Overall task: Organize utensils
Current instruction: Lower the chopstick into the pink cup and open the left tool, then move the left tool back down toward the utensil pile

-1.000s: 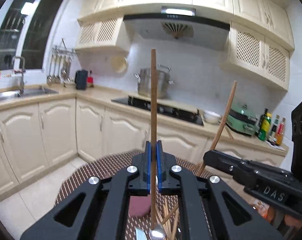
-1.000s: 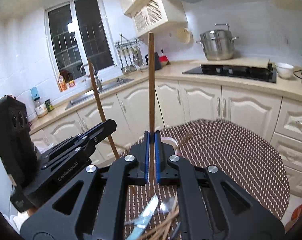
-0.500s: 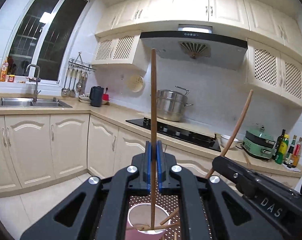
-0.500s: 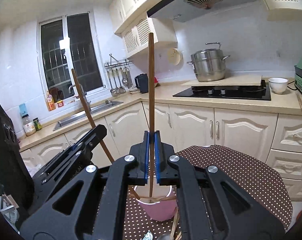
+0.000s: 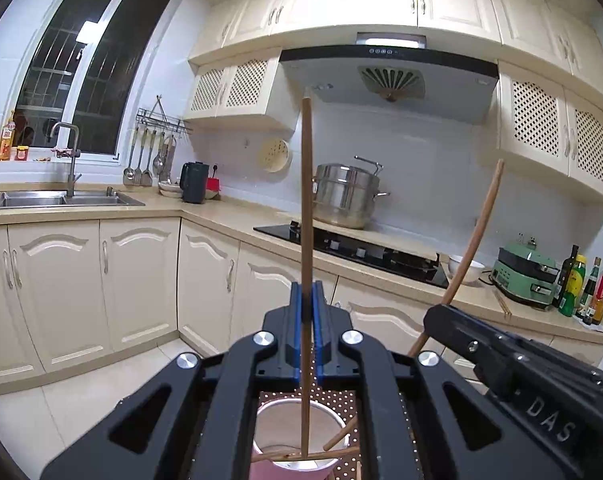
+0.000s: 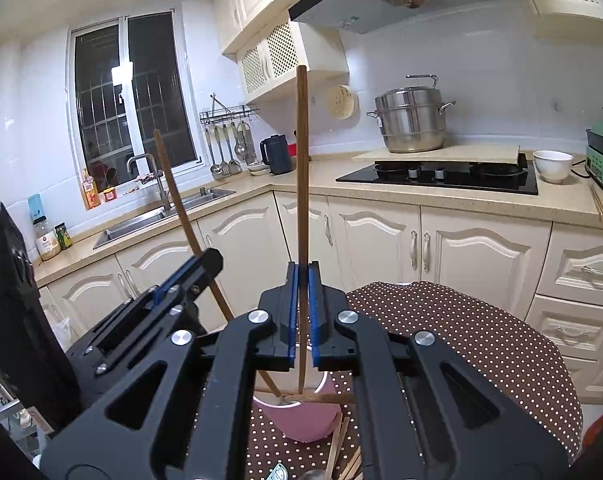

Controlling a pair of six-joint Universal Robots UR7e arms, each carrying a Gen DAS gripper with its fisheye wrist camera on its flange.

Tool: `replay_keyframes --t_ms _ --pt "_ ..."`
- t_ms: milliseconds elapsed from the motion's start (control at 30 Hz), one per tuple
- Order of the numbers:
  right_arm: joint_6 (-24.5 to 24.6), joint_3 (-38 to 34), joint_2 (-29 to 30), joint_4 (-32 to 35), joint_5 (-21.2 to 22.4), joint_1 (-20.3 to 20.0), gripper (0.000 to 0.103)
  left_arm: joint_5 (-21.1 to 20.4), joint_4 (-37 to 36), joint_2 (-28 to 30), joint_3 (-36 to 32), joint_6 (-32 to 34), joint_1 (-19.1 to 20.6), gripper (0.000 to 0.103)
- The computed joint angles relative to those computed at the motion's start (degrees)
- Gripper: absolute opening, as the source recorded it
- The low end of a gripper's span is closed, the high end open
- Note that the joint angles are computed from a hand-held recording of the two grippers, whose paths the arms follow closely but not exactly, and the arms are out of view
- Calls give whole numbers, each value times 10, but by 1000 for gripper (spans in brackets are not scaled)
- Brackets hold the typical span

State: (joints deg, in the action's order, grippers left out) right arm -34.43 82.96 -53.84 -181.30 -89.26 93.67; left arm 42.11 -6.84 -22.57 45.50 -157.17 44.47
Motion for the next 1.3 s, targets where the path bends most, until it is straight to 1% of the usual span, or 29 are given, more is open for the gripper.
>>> replay_keyframes --t_ms 267,333,367,400,467,633,700,800,967,1067,1300 --pt "1 -1 1 4 -7 1 5 0 26 5 -11 -10 2 6" --pt "1 -3 2 6 -8 0 5 1 57 12 -31 -25 2 7" --pt "0 -3 2 7 -8 0 5 1 68 14 -37 -32 2 10" --pt "0 -4 2 9 -8 0 5 0 77 15 -41 -39 3 16" --pt "1 -5 2 10 -9 -1 5 -1 71 9 -31 -44 3 21" --pt "0 -6 2 12 -12 0 6 -5 79 6 -29 -50 1 24" --pt "-3 -8 3 15 -14 0 6 -7 81 2 -24 -51 -1 29" --pt "-2 -8 3 14 -15 0 6 -3 78 -8 -10 -54 -4 34" --pt "-1 -7 3 12 -12 0 6 -11 71 -20 5 -53 -9 42" --pt "1 -5 2 9 -14 0 6 -10 73 -26 11 -57 -11 44" --pt "3 -6 1 18 -22 2 6 -22 61 -39 30 -44 -17 47"
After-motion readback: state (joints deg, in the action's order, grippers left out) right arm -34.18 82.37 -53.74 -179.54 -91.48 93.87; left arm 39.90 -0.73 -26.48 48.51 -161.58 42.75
